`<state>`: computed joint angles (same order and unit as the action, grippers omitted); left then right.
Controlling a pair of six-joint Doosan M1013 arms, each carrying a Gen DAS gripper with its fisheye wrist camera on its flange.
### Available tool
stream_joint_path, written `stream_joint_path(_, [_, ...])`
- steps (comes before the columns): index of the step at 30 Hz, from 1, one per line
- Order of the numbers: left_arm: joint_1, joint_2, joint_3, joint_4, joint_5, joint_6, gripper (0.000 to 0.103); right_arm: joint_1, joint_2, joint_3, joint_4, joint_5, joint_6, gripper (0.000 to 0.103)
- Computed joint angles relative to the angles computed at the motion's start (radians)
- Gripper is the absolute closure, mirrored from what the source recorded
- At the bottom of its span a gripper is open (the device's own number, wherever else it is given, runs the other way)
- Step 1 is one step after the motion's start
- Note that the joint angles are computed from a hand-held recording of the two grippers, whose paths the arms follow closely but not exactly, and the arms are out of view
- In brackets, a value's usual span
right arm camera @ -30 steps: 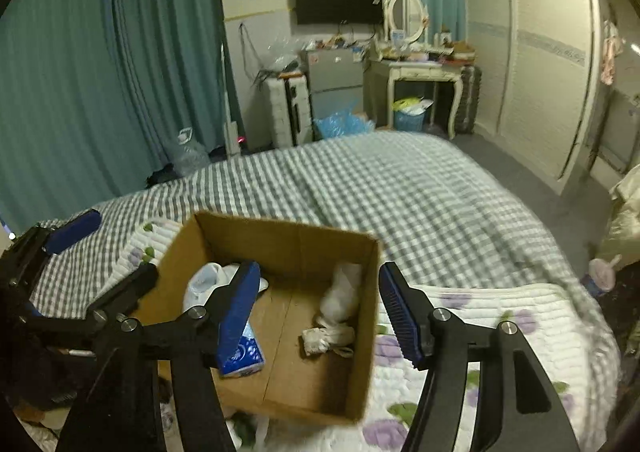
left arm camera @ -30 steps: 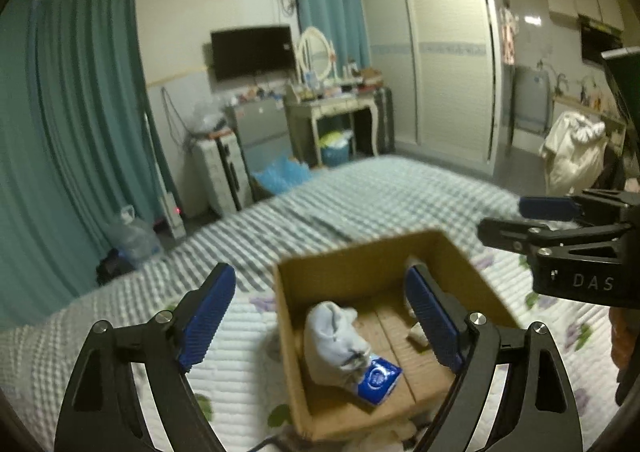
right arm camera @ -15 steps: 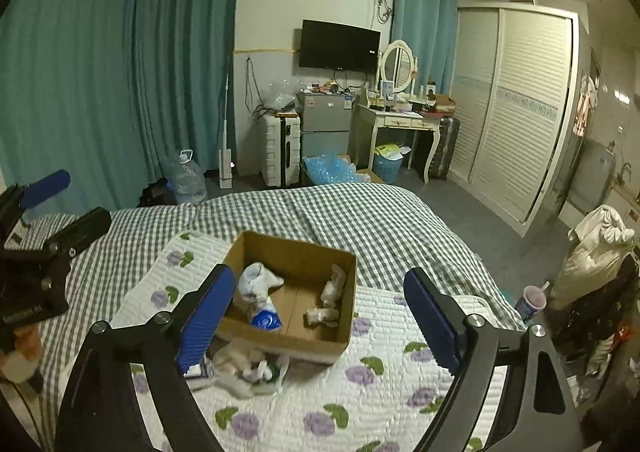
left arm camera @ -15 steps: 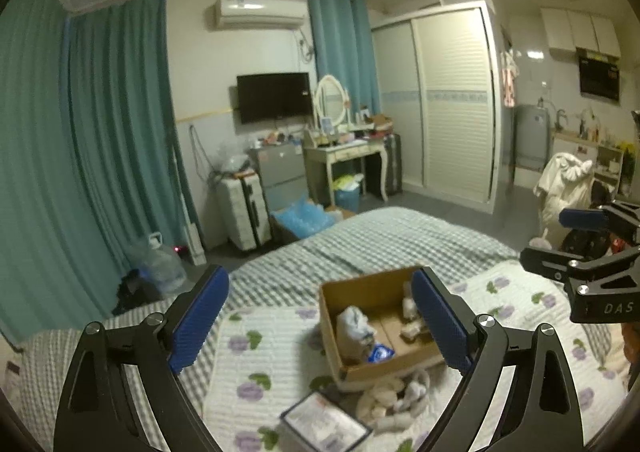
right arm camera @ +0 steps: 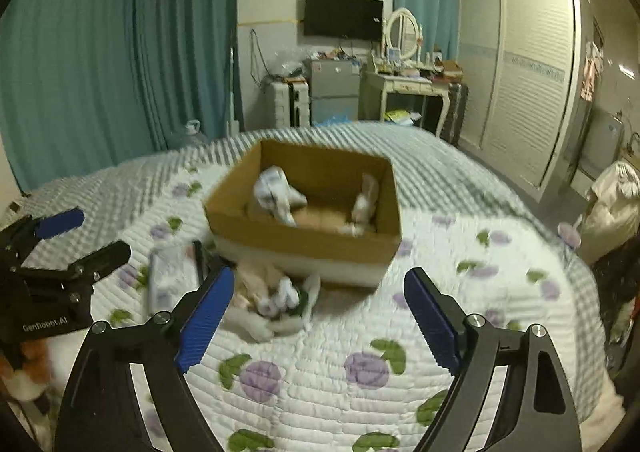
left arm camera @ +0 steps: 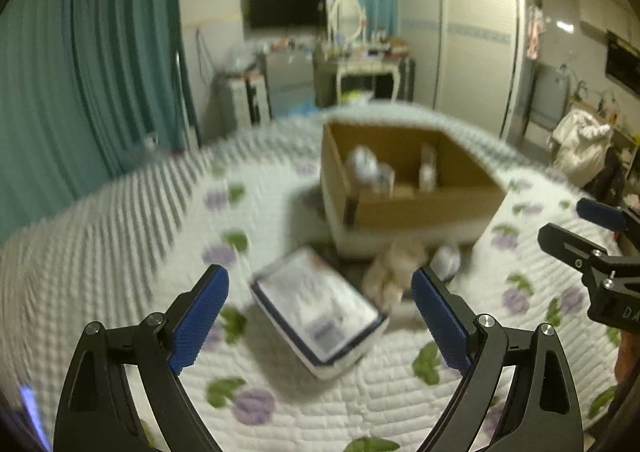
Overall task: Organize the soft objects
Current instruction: 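Grasp the white paper towel pack with left tool while right tool grasps white item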
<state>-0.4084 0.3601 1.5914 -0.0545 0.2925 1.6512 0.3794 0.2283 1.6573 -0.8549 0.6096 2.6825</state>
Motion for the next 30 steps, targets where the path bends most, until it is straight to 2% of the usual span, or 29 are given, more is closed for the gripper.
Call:
stream_joint_path(2, [-0.007,0.031,-0.009,0.020,0.024,-0.045,0.009,-0.004,0.022,0.010,0.004,0.000,0.011,0.016])
stream_joint_path(7, [-0.016,0.080,-0.026,0.007,0.047,-0.078,0.009,-0.035,0.059,0.020,0.116,-0.042,-0.036,0.016])
stream_joint_path(10, [-0.024,0.102,-0.036,0.091,0.055,-0.176,0.009,-0.045,0.080,0.015,0.139,-0.049,-0.041,0.016])
stream_joint_path(16, [-0.035,0.108,-0.018,0.219,0.001,-0.246,0.008,-0.045,0.101,0.006,0.140,-0.032,-0.034,0.016])
stream_joint_path(22, [-0.031,0.103,-0.007,0.213,0.023,-0.254,0.008,-0.032,0.103,0.004,0.148,-0.029,-0.037,0.016])
stream_joint_path(27, [-0.005,0.090,0.018,-0.006,0.019,-0.093,0.008,-0.020,0.098,0.013,0.154,-0.027,-0.031,0.016])
stream_joint_path(30, [-0.005,0.100,0.009,-0.024,0.001,-0.075,0.008,-0.018,0.103,0.012,0.165,-0.026,-0.035,0.016])
